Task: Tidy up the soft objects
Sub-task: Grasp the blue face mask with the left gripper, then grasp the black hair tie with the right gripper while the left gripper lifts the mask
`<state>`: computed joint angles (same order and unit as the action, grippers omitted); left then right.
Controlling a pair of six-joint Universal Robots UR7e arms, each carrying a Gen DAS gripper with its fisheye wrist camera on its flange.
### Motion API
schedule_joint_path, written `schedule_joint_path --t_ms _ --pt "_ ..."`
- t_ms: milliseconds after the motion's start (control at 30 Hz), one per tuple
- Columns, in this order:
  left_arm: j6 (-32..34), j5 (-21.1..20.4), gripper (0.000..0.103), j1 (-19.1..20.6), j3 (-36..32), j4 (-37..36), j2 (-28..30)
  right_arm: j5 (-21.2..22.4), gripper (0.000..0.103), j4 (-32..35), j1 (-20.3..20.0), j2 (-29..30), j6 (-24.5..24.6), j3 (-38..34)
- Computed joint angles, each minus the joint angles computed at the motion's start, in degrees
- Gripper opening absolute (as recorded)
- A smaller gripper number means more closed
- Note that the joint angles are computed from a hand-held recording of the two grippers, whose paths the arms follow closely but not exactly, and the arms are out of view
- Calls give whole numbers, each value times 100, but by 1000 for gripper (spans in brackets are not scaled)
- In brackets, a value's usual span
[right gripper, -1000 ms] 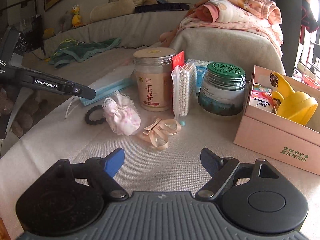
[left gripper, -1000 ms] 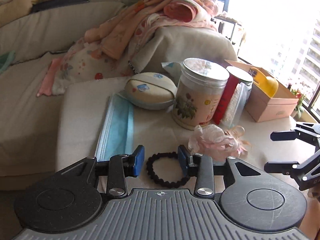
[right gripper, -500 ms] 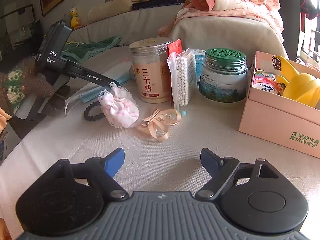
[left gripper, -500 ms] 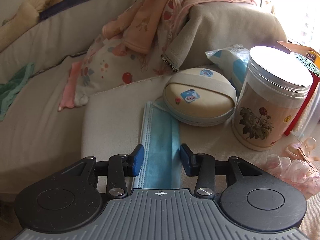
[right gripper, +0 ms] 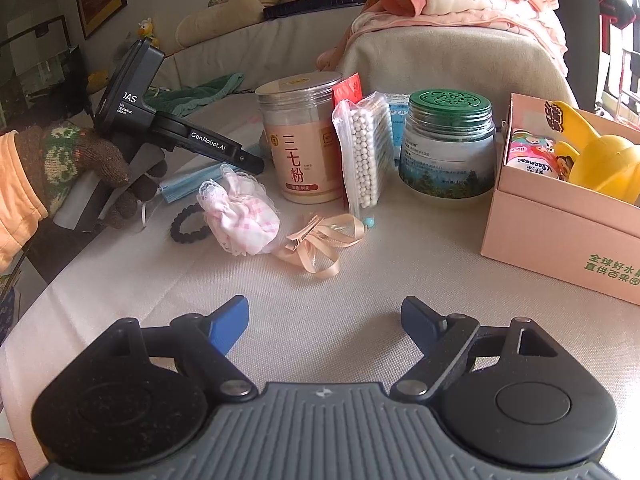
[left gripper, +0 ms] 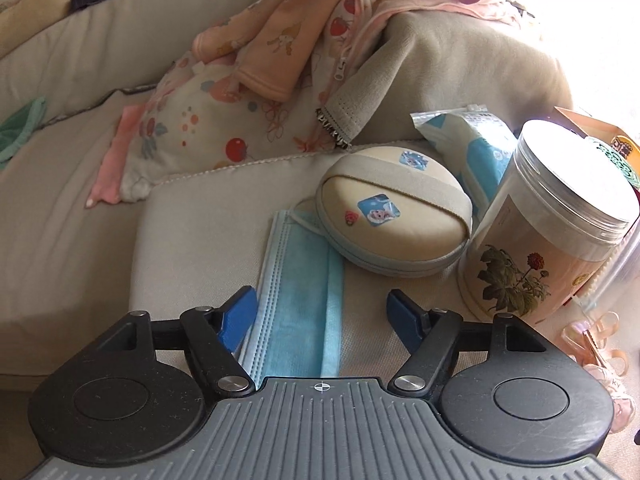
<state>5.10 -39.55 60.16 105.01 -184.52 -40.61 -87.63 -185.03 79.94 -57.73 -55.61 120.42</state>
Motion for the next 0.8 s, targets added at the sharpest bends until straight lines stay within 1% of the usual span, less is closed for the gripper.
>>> schedule_joint_path --t_ms 67,100,133,167,200,300,400,467,533,600,633,667,733,800 --pt "133 -10 72 1 102 -233 -22 3 84 -10 -2 11 -5 -5" --pt "159 32 60 -11 162 -378 -25 6 84 -13 -2 14 1 -7" --pt "154 125 39 -32 247 -594 -29 3 84 -34 -3 19 4 -2" --pt "109 161 27 -43 330 -721 -57 -14 84 -87 2 28 9 10" --pt "-19 147 13 -40 463 -823 -140 -25 84 -125 5 34 13 18" --pt "-294 -113 12 -61 944 -1185 -376 -29 84 -205 22 40 -14 35" --pt "-526 -115 11 -219 1475 -1543 -531 -10 84 -303 111 30 -150 67" --pt "-790 -119 11 -338 1814 -1725 -636 104 84 -330 228 -8 -301 96" --pt "-968 -134 10 -423 2077 -1941 -705 256 84 -169 378 -46 -473 81" --pt "-1078 -98 10 -501 2294 -2203 -732 315 82 192 566 -29 -585 -16" --pt "-1129 -70 10 -536 2389 -2323 -744 304 72 437 673 19 -620 -101" --pt "-1151 -78 10 -557 2463 -2433 -757 241 57 604 768 89 -624 -179" --pt "-1161 -90 10 -582 2572 -2603 -780 -42 43 977 1033 368 -589 -423" --pt "-1139 -110 10 -595 2653 -2779 -791 -210 39 1016 1192 653 -558 -596"
